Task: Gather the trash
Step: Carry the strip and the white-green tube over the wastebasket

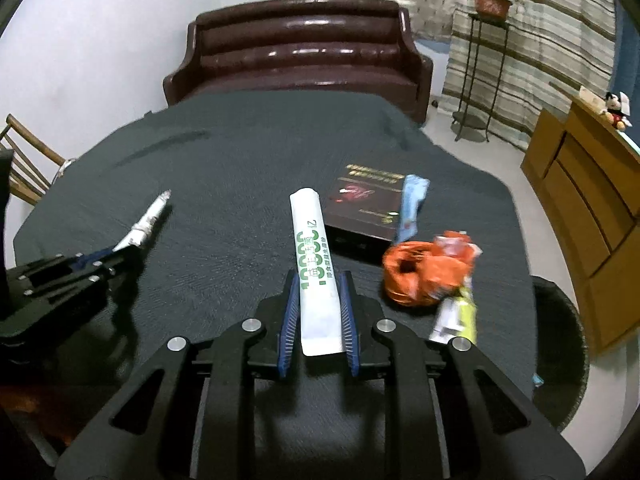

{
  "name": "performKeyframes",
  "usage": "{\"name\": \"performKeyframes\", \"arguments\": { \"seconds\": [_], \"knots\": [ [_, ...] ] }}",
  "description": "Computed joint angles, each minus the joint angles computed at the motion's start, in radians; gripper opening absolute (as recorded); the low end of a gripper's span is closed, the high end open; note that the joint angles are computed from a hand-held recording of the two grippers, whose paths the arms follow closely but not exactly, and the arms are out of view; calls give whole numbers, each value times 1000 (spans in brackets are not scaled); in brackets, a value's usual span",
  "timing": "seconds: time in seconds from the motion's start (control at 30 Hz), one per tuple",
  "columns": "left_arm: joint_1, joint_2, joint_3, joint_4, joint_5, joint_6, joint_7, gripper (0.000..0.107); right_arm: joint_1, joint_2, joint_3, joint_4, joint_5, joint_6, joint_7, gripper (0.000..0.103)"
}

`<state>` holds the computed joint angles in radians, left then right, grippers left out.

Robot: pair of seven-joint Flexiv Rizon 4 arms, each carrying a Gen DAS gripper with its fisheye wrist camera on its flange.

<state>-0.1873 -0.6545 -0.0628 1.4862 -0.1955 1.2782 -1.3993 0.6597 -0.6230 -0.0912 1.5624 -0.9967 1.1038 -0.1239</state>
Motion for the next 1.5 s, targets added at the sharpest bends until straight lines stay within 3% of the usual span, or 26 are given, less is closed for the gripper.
{"name": "performKeyframes", "arguments": {
  "seconds": [0.23,0.57,1.03,1.5],
  "knots": [
    [-2,22,-58,34,-24,58,40,18,-21,124,-22,153,-160,-21,192,20],
    [-30,29,-124,45,-55,96,119,18,-121,265,56,315,-314,-143,393,20],
    [-95,24,-175,41,-65,130,223,18,-255,367,169,452,-391,-221,517,20],
    [-201,-24,-136,-49,-28,107,219,18,-319,437,196,537,-426,-241,574,20]
  ]
}}
